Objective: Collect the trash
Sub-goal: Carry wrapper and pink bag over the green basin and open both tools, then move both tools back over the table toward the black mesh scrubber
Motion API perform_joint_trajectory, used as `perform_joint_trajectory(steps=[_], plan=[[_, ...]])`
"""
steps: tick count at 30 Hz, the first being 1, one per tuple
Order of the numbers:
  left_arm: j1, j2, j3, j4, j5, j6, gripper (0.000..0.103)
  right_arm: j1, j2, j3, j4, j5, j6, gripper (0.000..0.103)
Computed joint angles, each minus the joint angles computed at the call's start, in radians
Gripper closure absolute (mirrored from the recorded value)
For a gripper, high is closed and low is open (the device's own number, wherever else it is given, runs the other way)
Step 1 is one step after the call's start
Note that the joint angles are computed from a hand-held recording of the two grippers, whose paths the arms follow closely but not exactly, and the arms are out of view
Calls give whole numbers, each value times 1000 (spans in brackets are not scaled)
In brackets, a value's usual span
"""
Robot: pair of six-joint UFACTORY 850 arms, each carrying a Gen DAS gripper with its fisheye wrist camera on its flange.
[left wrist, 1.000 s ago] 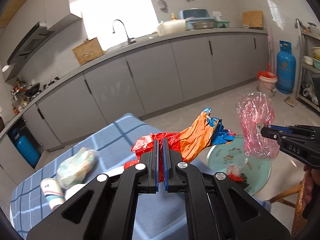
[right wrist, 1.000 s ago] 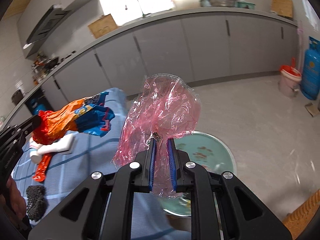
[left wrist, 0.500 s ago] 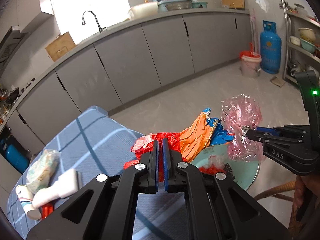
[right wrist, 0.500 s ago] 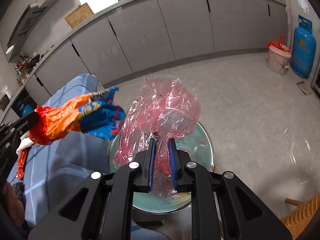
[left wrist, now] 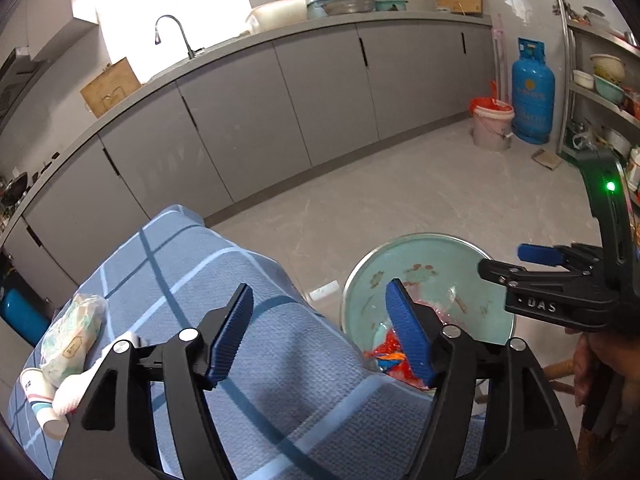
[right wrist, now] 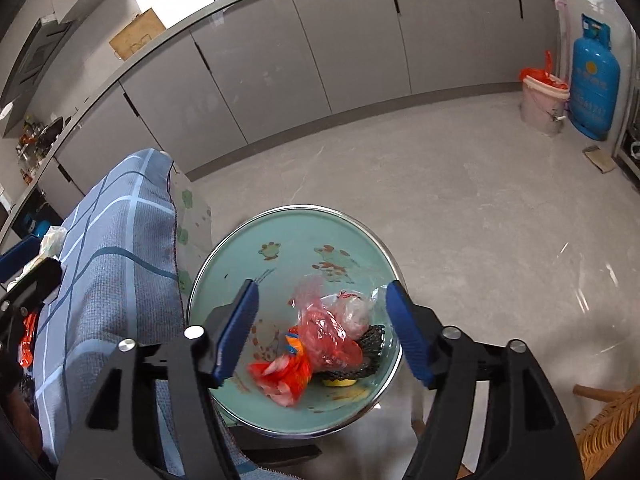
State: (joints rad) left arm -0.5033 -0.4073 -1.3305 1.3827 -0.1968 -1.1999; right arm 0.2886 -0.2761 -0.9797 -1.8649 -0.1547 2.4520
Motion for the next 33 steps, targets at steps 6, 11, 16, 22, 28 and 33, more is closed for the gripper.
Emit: perform_joint_trajectory(steps=[6,11,16,22,28,33], plan=[[8,37,25,104,-32,-114,23,11,14,-1,80,-3,-82,35],[23,74,53,114,-57,-140,20,41,25,-9,96,-14,-103,34],[55,133,109,130,-87,-179,20,87,27,-30,89,-10,-109,34],[121,232,221,187,-151,-248,16,154,20,-69,105,-25,-151,23],[225,317,330,101,-224,-197,16,221,0,-118,68,-11,-137,23],[301,398,414,-11,-213,-137,16,300,-22,-157,52,-4,-150,23]])
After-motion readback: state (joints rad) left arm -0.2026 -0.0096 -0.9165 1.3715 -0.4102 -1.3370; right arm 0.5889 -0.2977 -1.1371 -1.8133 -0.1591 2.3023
